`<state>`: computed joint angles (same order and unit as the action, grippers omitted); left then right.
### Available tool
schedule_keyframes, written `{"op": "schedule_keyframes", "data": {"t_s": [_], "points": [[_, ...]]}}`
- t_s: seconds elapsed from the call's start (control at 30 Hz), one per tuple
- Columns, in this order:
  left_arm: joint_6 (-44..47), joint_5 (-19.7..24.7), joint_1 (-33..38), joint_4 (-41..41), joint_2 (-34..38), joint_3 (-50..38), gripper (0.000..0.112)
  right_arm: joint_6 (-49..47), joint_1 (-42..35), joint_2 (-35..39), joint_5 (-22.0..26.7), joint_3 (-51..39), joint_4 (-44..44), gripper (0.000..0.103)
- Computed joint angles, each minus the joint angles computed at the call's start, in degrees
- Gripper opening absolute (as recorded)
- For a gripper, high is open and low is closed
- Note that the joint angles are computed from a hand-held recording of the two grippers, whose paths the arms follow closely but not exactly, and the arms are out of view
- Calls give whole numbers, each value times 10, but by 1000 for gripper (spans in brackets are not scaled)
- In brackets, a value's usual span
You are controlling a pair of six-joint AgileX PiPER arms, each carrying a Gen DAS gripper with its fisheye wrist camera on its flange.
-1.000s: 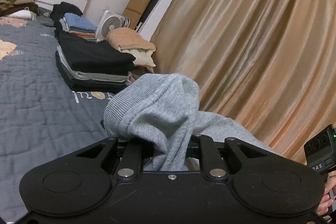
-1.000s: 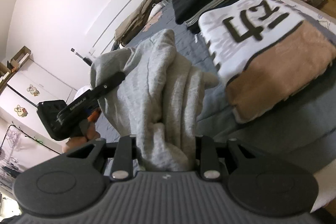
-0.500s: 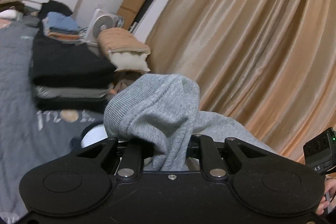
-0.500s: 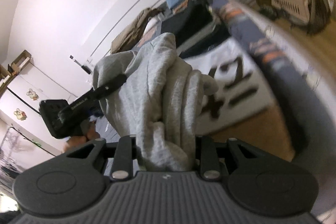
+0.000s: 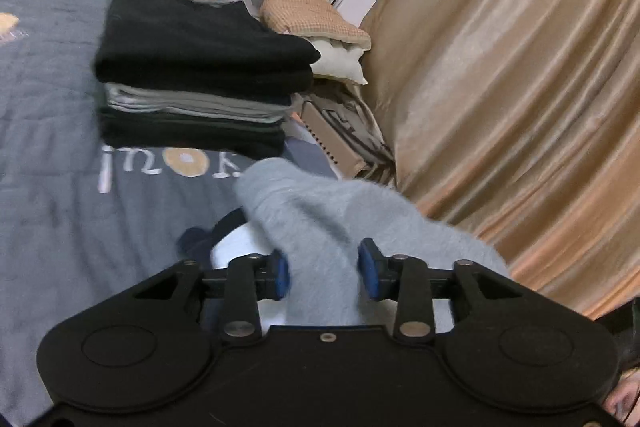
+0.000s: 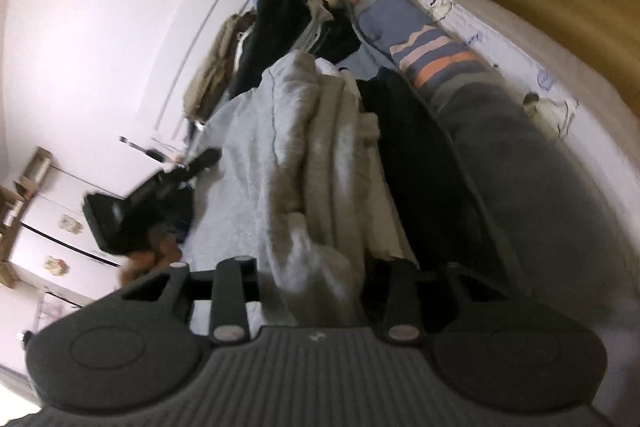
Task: Fold clothes
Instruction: 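Carry the grey shirt bundle with the left tool toward the folded clothes stack, then lower the bundle onto the stack and open the left tool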
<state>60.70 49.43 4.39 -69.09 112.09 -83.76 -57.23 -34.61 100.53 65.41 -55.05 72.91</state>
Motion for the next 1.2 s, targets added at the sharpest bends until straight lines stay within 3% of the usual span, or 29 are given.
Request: {"op": "schedule_keyframes", "data": {"t_s": [0.07,0.2,0.3,0.4,0.57,0.67,0.97,1.03,1.07,1.1,1.13,1.17,1.2], "points": [[43,23,27,-22,-43,58,58,-8,-15,-14,6,16,-3,39],[122,99,74,-49,-131,184,64,-7,-30,-39,5,42,2,41],[165,156,111,-46,-195,271,66,-5,-32,-59,-11,66,16,42],[181,179,131,-33,-224,342,66,-1,-28,-77,-30,84,23,43],[209,172,133,-41,-214,393,66,2,-17,-94,-51,93,17,45],[242,183,126,-78,-211,417,58,8,-18,-102,-52,94,12,46],[244,137,51,-140,-161,418,60,-6,-23,-104,-56,107,26,46],[241,140,47,-157,-153,418,56,-14,-24,-104,-55,114,38,46],[248,140,47,-167,-154,421,41,-18,-24,-105,-58,118,46,45],[252,139,46,-173,-156,422,20,-17,-26,-107,-57,121,52,39],[243,132,46,-167,-159,417,13,-14,-29,-107,-52,123,57,36],[232,141,54,-158,-155,409,11,-11,-32,-107,-47,124,61,24],[225,164,71,-150,-150,402,9,-9,-37,-109,-36,124,65,19]]}}
